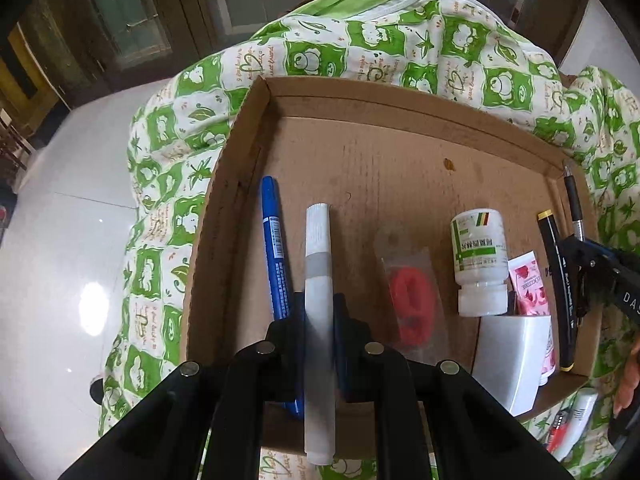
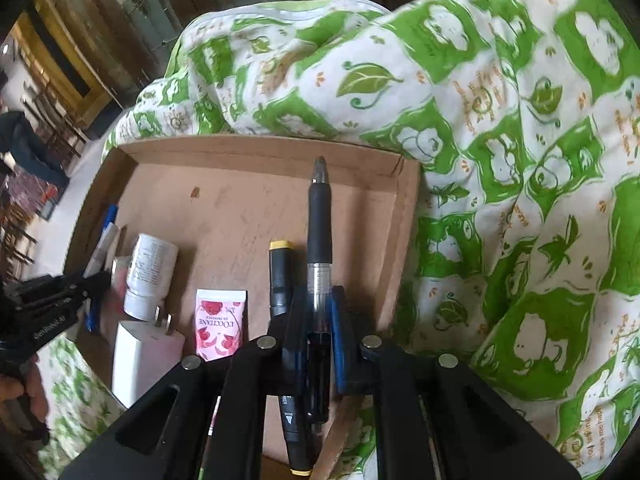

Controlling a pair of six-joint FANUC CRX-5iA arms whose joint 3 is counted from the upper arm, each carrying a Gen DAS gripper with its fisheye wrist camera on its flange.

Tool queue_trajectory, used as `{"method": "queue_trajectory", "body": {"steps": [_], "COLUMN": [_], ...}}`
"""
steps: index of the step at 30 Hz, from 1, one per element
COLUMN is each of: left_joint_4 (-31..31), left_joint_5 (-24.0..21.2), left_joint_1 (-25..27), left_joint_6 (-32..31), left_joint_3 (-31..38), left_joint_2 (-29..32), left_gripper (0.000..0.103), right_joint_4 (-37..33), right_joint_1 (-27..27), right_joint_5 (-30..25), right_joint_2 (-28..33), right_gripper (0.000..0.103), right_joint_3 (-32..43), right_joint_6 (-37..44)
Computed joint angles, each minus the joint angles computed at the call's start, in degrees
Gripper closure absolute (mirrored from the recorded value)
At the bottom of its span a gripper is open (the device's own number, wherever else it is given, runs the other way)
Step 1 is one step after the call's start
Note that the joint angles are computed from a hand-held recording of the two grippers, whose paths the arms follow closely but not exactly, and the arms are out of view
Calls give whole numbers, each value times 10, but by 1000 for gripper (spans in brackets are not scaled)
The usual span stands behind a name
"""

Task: Organize rigid objects
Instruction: 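Open the left gripper to drop the marker in the tray while the right releases the pen, then close the left gripper on the blue-capped black marker while the right moves to the white spray bottle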

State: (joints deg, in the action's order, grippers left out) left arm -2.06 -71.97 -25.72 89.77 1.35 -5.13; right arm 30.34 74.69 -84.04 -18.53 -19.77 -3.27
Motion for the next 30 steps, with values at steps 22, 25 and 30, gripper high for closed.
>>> {"method": "queue_trajectory", "body": {"steps": [22,25,30], "left_joint_4": [-39,-36,26], "left_joint_5": [-54,-65,-57], "left_joint_1": [-77,-105,-120], "left_joint_6": [44,52,35], "left_joint_3": [-99,-135,-176], "left_joint_2": [-190,-206,-219], "left_gripper": [40,40,40], "right_joint_4": [98,110,95], "right_joint_1": [200,265,309], "right_joint_5": [-55,-69,-76], "right_joint_2": [-65,-72,-62], "right_gripper": [60,60,60], "right_joint_3": [-55,-59,-47], "right_joint_6": [-219,-265,-285]}}
